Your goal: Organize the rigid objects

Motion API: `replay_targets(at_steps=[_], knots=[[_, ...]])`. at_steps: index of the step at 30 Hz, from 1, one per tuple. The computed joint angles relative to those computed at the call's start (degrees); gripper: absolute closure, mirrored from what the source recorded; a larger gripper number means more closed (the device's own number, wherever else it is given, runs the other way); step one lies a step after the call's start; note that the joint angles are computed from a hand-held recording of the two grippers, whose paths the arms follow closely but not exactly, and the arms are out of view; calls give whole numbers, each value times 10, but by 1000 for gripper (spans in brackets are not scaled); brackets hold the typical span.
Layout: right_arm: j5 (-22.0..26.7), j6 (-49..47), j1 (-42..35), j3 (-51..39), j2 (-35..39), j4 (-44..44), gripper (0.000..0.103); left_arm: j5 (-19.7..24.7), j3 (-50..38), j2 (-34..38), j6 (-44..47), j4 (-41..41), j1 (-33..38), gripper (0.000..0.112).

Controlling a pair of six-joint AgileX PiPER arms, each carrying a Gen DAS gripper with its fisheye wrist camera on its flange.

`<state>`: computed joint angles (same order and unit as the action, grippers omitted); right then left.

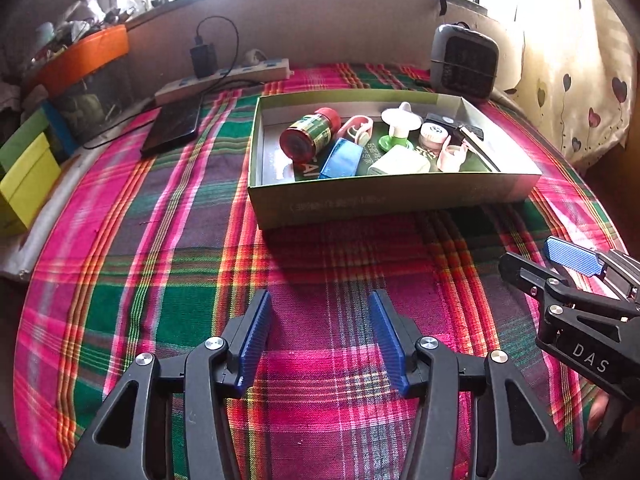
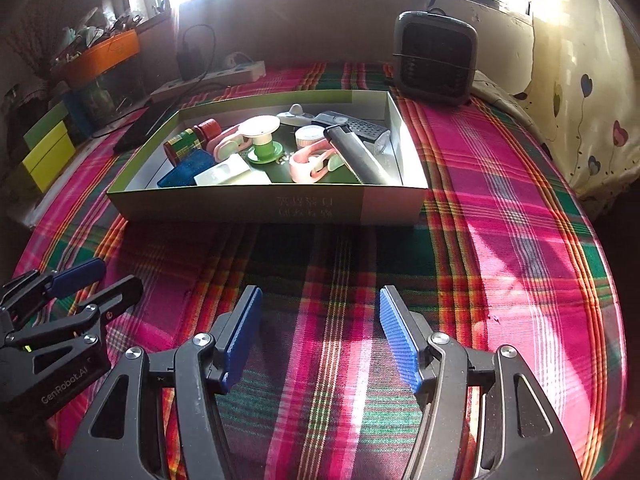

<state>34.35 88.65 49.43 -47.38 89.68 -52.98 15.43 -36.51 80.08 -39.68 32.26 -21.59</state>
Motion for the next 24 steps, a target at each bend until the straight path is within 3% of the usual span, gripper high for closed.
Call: replay_targets(at_steps=[10,16,24], knots=[[33,-2,9,-12,9,6,42,11,0,5,-113,84,-20,57],[40,1,8,-12,11,10,34,9,-1,7,-114,82,-18,57],[40,1,7,-12,11,10,32,9,0,7,-115,82,-18,57]])
